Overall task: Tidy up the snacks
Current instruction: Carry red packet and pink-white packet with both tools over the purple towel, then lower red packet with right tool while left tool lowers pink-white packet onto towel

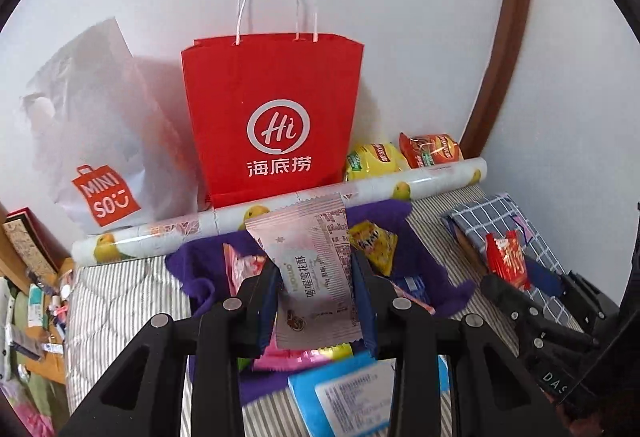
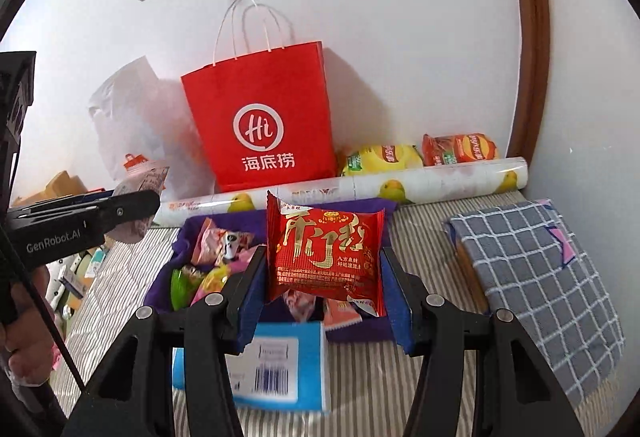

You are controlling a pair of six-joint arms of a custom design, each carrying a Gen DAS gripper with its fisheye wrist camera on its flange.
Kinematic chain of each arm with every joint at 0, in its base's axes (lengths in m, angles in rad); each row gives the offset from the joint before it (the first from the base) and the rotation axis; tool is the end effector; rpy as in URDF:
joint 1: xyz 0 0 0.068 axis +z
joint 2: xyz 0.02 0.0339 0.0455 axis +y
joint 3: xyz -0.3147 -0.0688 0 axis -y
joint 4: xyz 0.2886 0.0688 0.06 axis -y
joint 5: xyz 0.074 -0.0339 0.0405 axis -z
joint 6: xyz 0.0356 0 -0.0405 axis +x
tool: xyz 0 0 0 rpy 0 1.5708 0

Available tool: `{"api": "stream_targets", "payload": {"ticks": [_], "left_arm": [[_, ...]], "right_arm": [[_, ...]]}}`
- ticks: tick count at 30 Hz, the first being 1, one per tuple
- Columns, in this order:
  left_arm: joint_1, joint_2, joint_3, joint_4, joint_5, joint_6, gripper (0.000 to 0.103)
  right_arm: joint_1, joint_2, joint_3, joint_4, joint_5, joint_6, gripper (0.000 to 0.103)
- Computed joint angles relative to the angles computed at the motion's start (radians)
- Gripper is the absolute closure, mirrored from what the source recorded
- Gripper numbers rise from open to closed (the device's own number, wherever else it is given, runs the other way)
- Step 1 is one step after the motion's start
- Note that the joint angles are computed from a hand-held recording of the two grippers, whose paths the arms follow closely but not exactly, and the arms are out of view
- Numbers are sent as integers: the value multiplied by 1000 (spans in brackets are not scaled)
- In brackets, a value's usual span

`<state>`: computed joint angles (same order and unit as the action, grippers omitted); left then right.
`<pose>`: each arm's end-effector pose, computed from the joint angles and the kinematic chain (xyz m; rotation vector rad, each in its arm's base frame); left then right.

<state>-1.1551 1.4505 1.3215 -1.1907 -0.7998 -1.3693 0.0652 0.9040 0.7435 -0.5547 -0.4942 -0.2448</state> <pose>0.1448 -0.2648 0.3526 -0.3692 2.2822 0.0188 0.1979 0.0298 0.3048 -0.5925 2.1450 0.4650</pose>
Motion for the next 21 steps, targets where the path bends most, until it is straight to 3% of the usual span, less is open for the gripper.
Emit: {"api": "stream_targets", "payload": {"ticks": [4,11,21], "left_arm": [[86,-53,-108,133,52,99,70],[211,-122,-254,280,156,165,70],[270,-99,-305,341,235,189,70]], "right_arm": [[81,85,-11,106,54,62,50],[190,249,-4,261,123,110,50],[236,382,-23,402,118,129,50]]}}
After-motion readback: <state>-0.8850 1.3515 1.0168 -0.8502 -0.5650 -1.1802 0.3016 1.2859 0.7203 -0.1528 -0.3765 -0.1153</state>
